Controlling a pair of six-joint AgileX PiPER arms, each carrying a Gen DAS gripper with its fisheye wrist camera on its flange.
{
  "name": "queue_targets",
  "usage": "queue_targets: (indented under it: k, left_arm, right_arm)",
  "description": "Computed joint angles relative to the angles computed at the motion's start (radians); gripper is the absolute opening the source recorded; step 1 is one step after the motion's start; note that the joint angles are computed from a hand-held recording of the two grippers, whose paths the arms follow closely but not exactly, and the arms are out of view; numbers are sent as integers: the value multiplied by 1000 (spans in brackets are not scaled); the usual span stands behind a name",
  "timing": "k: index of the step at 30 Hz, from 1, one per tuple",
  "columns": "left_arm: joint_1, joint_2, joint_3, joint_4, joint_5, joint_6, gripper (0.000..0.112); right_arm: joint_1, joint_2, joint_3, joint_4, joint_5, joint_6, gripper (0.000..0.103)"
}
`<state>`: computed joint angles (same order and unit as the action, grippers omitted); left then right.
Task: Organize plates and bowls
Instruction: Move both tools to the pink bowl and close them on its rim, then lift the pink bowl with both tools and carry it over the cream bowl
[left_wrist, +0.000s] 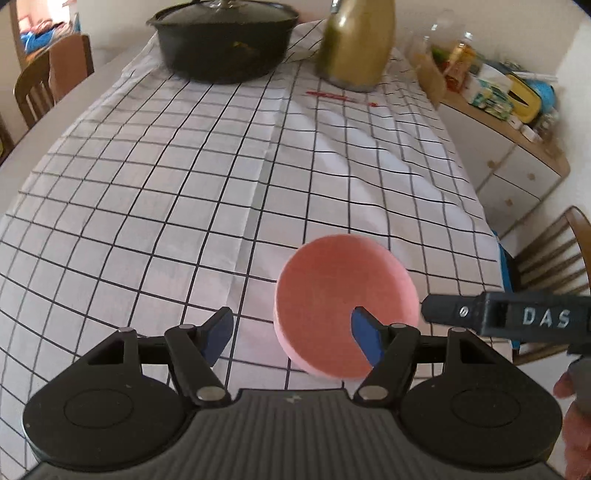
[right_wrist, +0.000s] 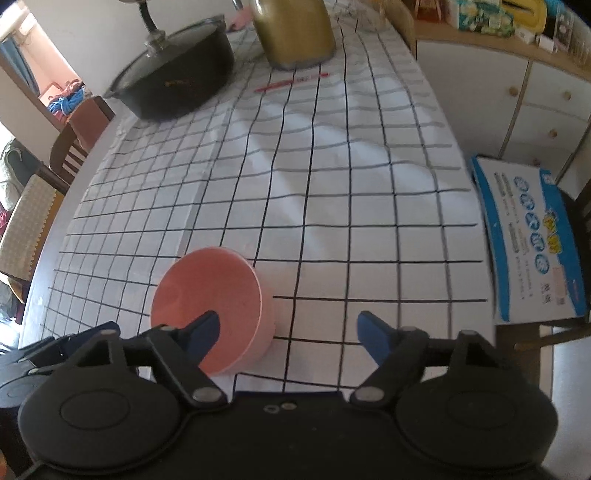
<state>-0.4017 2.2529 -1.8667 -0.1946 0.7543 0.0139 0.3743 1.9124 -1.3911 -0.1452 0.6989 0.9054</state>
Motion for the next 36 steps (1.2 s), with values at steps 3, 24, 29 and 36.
queue_targets:
  k: [3, 24, 29, 36]
  left_arm:
    - [-6, 41, -40, 40, 12, -31, 69]
    - [-14, 108, -133, 50, 89, -48, 13]
    - [-24, 62, -71, 55, 71, -25, 13]
    - [-27, -40, 52, 32, 41, 28, 13]
  right_arm:
    - [-10, 37, -18, 38, -11, -31, 70]
    - [7, 100, -67, 82, -15, -97, 10]
    - [36, 73, -61, 28, 19, -28, 10]
    - [90, 2, -25, -42, 70, 75, 10]
